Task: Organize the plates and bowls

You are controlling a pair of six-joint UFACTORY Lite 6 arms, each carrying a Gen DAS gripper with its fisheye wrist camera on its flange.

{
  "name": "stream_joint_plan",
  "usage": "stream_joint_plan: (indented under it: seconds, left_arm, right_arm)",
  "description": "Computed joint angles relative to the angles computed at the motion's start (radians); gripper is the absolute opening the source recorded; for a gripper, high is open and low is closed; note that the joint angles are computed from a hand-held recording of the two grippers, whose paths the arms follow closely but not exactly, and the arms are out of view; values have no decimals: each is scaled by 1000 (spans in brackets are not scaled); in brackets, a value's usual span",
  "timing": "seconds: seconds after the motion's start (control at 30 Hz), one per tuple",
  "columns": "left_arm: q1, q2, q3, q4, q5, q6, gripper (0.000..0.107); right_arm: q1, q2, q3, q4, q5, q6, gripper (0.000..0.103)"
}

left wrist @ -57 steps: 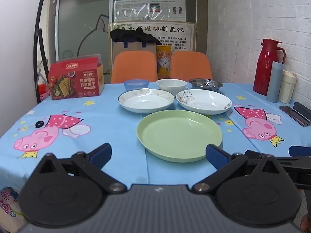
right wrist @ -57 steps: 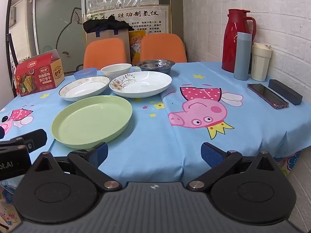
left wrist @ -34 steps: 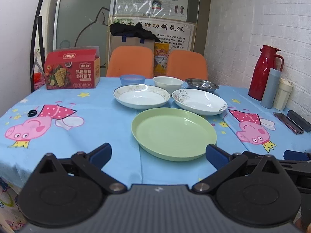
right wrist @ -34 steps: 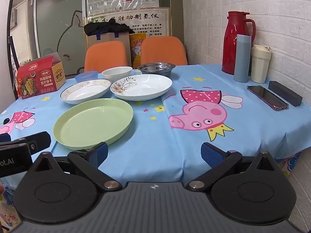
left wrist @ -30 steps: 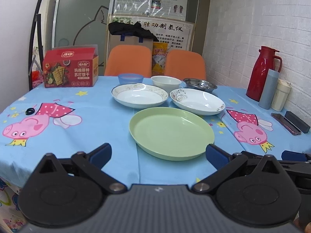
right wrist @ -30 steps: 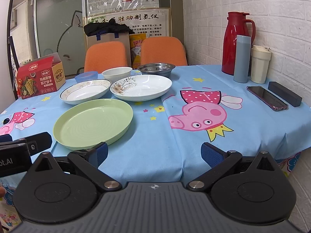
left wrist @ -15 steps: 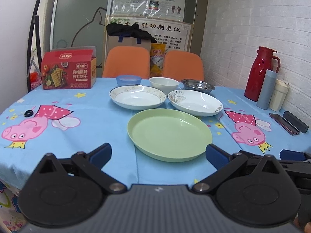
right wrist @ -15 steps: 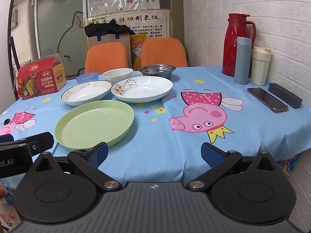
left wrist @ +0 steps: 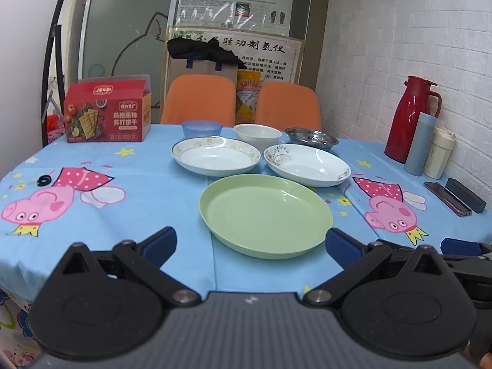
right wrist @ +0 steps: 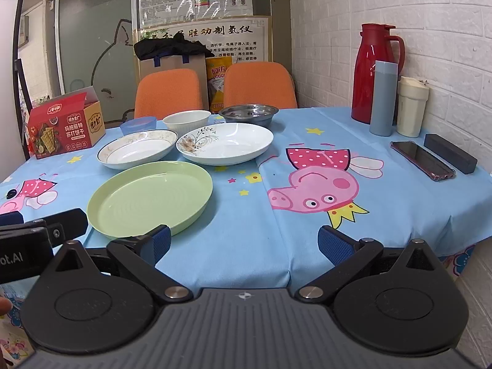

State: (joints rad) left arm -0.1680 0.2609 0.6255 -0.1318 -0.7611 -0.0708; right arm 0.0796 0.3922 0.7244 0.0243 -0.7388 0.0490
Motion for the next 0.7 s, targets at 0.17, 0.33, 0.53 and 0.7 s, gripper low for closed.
stream_joint_plan:
  seconds: [0.17,0.33,0.53,0.7]
  left_arm:
    - [8,0,0,7,-2,-8,103]
    - [13,2,-2,13,-3,-12,103]
    - [17,1,-4,20,-5,-17,103]
    - [25,1,-5,30,-3,-28,103]
  right_arm:
    - [1,1,0,3,-2,-2,103]
    - [3,1,-1,4,-1,-3,103]
    - [7,6,0,9,-4,-6,103]
    - [11,10,0,11,-5,-6,103]
